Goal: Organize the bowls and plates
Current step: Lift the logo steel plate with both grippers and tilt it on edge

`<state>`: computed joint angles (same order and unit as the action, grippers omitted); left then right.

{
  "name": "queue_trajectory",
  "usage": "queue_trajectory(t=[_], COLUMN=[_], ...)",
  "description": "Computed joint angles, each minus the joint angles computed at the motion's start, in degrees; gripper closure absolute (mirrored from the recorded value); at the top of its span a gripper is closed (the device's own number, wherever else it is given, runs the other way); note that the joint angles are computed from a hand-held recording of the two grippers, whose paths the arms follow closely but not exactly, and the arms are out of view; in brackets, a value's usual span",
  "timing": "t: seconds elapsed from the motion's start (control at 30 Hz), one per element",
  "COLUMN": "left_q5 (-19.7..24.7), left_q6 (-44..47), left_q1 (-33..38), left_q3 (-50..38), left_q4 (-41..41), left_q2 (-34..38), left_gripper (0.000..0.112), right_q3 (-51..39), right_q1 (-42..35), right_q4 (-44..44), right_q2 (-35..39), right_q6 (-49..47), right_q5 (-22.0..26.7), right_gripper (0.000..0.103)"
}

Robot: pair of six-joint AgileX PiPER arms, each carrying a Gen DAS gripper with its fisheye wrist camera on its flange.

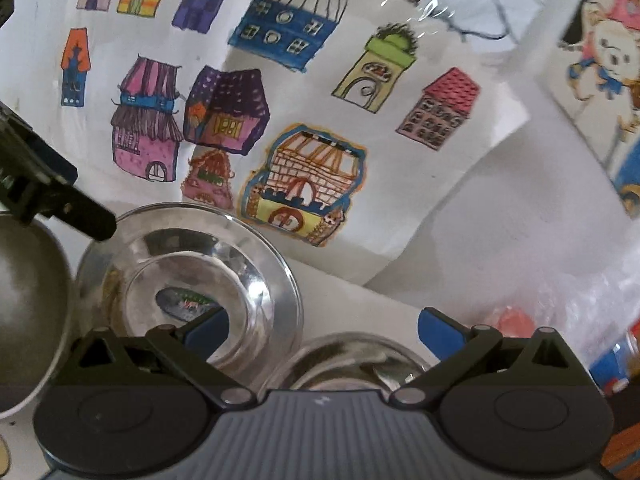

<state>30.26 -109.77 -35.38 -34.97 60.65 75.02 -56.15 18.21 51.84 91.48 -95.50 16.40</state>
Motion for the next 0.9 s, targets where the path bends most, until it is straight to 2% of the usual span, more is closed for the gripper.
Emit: queue_trajectory(t=[0.07, 0.1, 0.23, 0.37, 0.47, 0.5, 0.57, 0.63, 0.73, 0.9], left_q5=[-2.5, -4.1, -9.4, -12.0, -13.3, -13.4, -14.5, -16.8, -17.7, -19.1], left_q6=[-0.4, -0.2, 2.0, 2.1, 3.8, 4.6, 8.1, 12.2, 13.9, 16.9], left_q1=[1.4, 2.3, 5.3, 6.1, 6.8, 6.9, 7.7, 9.0, 9.4, 10.3], left_q3=[0.6, 0.8, 1.3, 1.6, 1.6, 1.4, 1.4, 1.8, 2.0, 1.9], left_q4=[1.1, 1.2, 0.3, 1.2, 0.0, -0.9, -4.0, -7.8, -9.6, -12.5], left_q2=[0.7, 0.9, 1.5, 1.7, 1.9, 2.0, 1.7, 1.5, 1.5, 1.8], left_gripper=[0.012, 0.014, 0.025, 0.036, 0.046, 0.051, 0.061, 0.069, 0.077, 0.083], right_q3=[-1.9, -4.6, -9.3, -12.3, -14.6, -16.0, -19.7, -20.6, -23.2, -26.8], right_q1=[0.0, 0.2, 0.7, 1.1, 0.3, -0.2, -1.1, -1.3, -1.3, -1.2], right_q4=[-2.0, -5.8, -14.6, -17.8, -16.4, -16.2, -16.3, -16.4, -17.4, -18.7], right_q2=[2.1, 4.3, 7.6, 10.5, 12.5, 13.3, 15.5, 16.1, 17.5, 19.6], right_q6=[1.0, 3.7, 9.9, 11.4, 11.3, 12.0, 14.1, 14.5, 16.7, 20.2], right_q5=[1.3, 3.3, 7.8, 9.8, 12.5, 14.5, 18.6, 19.7, 22.3, 25.1], right_gripper=[0.001, 0.002, 0.003, 0.013, 0.018, 0.024, 0.029, 0.036, 0.043, 0.049])
